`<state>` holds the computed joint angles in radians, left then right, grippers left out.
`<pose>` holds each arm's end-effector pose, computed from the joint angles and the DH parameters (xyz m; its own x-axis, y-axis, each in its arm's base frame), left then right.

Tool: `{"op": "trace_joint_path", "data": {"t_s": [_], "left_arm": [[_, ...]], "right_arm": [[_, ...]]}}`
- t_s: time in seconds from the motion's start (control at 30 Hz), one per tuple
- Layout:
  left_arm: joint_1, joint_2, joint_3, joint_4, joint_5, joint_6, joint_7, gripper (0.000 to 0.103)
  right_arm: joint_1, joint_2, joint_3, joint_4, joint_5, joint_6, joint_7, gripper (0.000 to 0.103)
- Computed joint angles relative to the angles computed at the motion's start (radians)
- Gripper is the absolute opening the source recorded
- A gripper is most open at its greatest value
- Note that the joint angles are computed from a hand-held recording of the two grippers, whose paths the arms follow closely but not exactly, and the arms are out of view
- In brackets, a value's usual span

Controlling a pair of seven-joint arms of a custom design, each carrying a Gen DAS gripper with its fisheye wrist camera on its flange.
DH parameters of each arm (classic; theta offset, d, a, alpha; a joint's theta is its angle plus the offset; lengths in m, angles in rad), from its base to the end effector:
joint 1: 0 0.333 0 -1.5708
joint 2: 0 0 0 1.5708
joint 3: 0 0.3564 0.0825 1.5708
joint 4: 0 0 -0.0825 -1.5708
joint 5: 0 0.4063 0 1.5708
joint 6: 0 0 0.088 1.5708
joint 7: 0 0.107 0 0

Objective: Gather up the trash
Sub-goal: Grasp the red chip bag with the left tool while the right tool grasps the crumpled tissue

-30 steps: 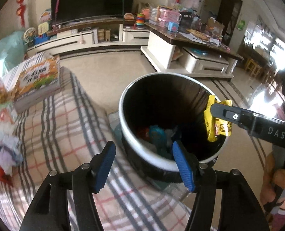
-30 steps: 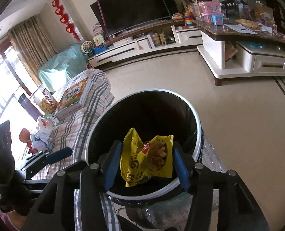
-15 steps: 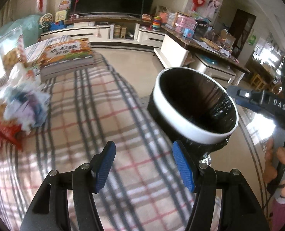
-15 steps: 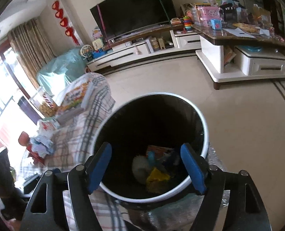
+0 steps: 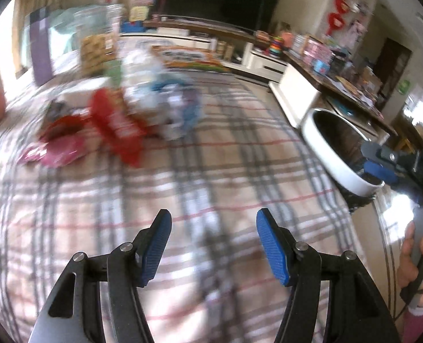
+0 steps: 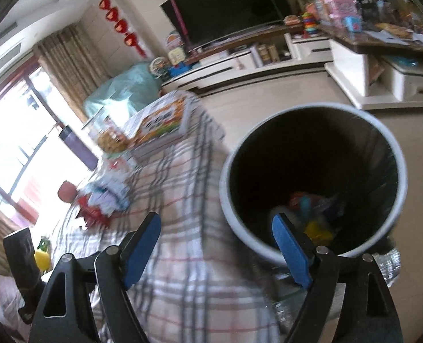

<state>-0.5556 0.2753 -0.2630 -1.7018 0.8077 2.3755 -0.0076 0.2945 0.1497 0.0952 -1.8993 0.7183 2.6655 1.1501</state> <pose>0.5010 -0.4956 0.5127 0.2135 -0.9490 0.2320 -0.7244 -0.3132 -0.6142 0.6224 0.2313 0.5167 0.3635 -0.8461 -0.3899 -0.8069 -0.0767 -0.5857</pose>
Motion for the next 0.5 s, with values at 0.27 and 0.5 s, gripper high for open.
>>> {"op": "trace_joint_path", "data": {"t_s": [0.27, 0.5], "left_arm": [[0.031, -0.128, -0.014, -0.161, 0.013, -0.034, -0.119, 0.061], [0.075, -0.190, -0.031, -0.242, 0.011, -0.021, -0.174, 0.061]], "right_arm": [[0.044, 0.025, 0.035, 0.004, 0.020, -0.029, -0.020, 0.082], [0.078, 0.070, 0.054, 0.051, 0.021, -0.057, -0.030, 0.082]]}}
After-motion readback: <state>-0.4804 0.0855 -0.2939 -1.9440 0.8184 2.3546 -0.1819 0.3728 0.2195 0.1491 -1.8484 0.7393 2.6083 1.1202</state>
